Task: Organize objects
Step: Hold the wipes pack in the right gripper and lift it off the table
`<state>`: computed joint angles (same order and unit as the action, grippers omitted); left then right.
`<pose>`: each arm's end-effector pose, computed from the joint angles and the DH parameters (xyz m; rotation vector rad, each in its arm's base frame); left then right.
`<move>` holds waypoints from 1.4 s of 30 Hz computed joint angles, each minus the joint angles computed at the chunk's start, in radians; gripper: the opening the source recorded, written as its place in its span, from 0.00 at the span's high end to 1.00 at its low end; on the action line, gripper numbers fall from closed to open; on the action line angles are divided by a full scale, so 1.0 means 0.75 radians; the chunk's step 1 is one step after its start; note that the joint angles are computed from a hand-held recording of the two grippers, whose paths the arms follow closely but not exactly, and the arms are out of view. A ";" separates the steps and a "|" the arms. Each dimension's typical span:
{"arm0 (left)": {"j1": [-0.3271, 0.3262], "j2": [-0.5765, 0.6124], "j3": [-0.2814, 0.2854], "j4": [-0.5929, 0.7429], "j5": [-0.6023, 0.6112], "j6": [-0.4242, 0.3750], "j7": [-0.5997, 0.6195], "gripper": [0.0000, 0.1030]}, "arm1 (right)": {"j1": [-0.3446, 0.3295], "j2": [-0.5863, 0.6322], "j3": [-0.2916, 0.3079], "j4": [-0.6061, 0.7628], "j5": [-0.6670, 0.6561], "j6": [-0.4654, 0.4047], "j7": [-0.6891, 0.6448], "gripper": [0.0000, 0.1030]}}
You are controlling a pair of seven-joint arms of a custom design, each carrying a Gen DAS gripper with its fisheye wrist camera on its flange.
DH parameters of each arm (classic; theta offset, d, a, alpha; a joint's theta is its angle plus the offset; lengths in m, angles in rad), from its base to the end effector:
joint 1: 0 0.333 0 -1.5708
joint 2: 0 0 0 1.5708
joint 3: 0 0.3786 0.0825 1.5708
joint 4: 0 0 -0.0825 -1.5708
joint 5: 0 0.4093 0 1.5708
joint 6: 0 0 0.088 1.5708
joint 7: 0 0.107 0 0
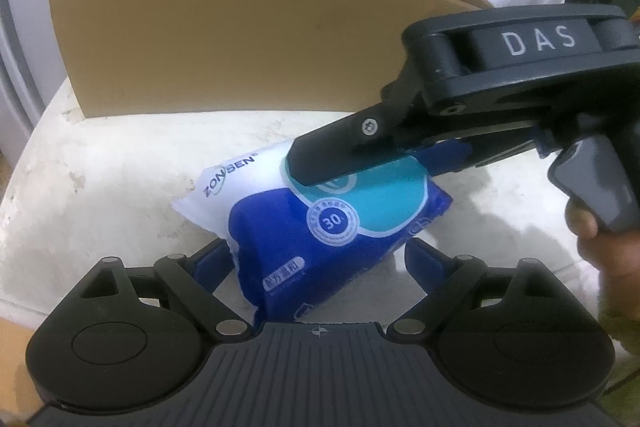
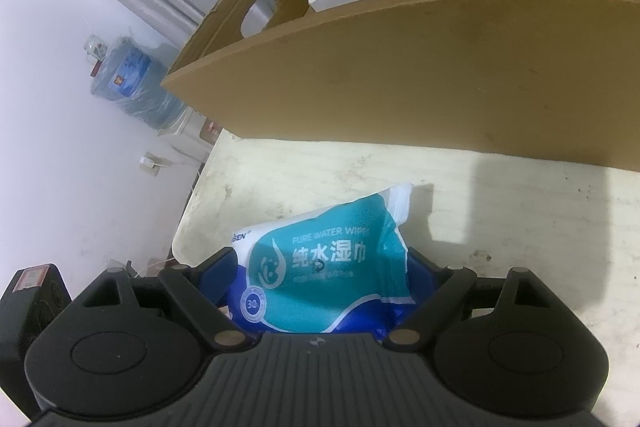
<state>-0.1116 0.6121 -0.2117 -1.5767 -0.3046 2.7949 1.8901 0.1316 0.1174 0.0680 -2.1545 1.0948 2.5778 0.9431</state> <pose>0.7715 -0.2045 0.3923 -1.6386 2.2486 -0.9140 0.5936 0.1035 0.4157 -1.6552 1.7329 0.2022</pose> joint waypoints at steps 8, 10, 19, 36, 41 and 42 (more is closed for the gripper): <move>-0.059 -0.023 0.073 -0.047 0.114 0.080 -0.012 0.11 | -0.003 0.004 0.001 0.001 0.003 0.002 -0.005 0.13; -0.073 -0.033 0.090 -0.072 0.145 0.112 -0.014 0.11 | -0.003 0.006 0.001 0.001 0.003 0.006 -0.002 0.13; -0.092 -0.071 0.109 -0.155 0.193 0.216 -0.018 0.12 | 0.004 -0.004 0.005 -0.020 0.024 0.068 -0.002 0.24; -0.257 -0.036 0.235 -0.095 0.336 0.203 -0.238 0.12 | 0.007 -0.033 -0.011 -0.049 0.071 0.044 -0.073 0.27; -0.246 -0.032 0.215 -0.075 0.345 0.176 -0.266 0.13 | -0.002 -0.040 -0.022 -0.061 0.109 -0.001 -0.092 0.27; -0.259 -0.035 0.227 -0.076 0.359 0.173 -0.278 0.13 | -0.002 -0.039 -0.023 -0.061 0.117 -0.006 -0.102 0.27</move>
